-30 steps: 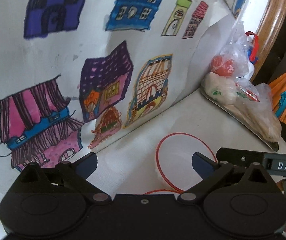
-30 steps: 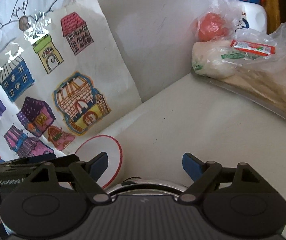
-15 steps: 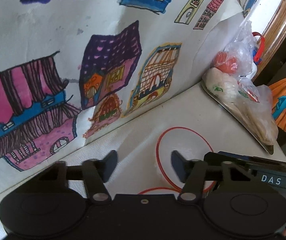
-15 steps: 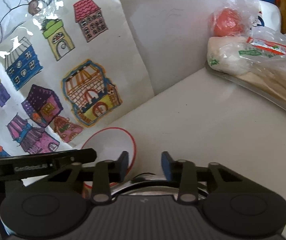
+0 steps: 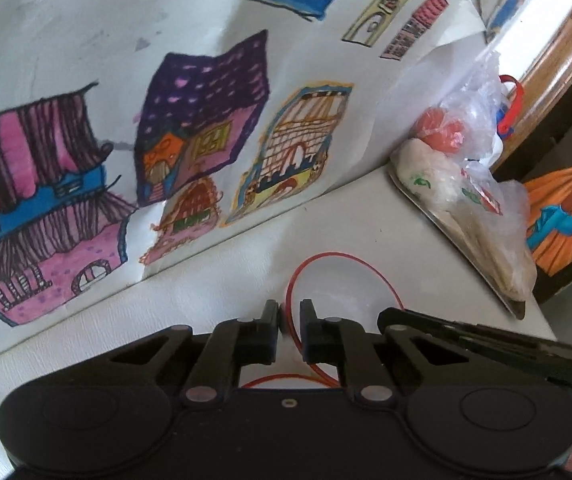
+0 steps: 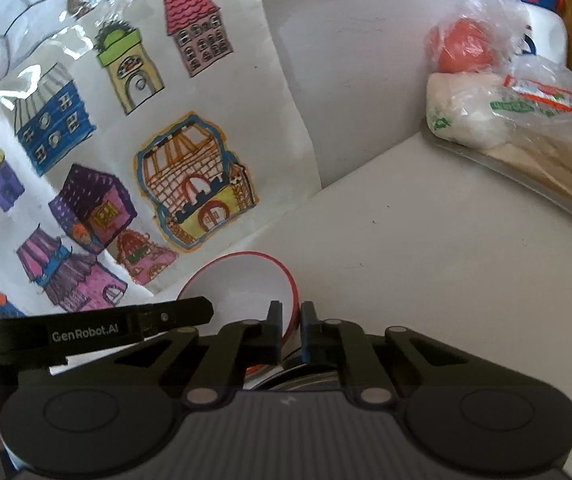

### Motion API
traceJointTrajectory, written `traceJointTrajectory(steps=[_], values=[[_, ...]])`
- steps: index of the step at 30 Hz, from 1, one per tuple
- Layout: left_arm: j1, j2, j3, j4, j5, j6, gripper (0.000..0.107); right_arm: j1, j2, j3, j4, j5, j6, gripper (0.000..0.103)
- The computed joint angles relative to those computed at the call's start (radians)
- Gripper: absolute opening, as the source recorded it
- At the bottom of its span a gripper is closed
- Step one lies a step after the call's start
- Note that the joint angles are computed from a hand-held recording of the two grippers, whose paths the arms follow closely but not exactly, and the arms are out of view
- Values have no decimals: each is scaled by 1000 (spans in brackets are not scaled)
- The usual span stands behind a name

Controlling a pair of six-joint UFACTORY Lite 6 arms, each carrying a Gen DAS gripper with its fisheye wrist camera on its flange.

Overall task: Organize plates and bowls
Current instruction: 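Lift the white bowl with both tools and carry it over the steel bowl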

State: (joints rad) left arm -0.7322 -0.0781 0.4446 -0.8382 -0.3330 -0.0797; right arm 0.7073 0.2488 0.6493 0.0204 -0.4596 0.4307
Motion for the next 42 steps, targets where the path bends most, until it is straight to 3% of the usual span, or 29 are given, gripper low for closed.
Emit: traceJointTrajectory(steps=[8, 15, 18, 24, 27, 31, 38, 42], values=[[-35, -22, 30, -178, -24, 168, 9, -13, -113, -72, 3, -16, 33, 7], [-157, -120, 36, -470, -83, 424, 9, 41, -372, -209, 192, 48, -130, 7], [-237, -176, 31, -628, -127, 551, 9, 103, -504, -275, 394, 82, -291, 7], [-448, -278, 29, -887, -289, 720, 9, 296, -790, -403, 1022, 84, -810, 8], [-581, -326, 23, -984, -392, 753, 9, 444, -928, -466, 1336, 1, -1050, 8], [-752, -319, 43, -1057, -518, 729, 9, 731, -1061, -510, 1685, -227, -1247, 8], [-1015, -279, 50, -1144, -667, 625, 9, 1248, -1017, -516, 1887, -621, -1079, 8], [-1133, -237, 55, -1191, -713, 559, 9, 1420, -908, -494, 1954, -691, -950, 9]])
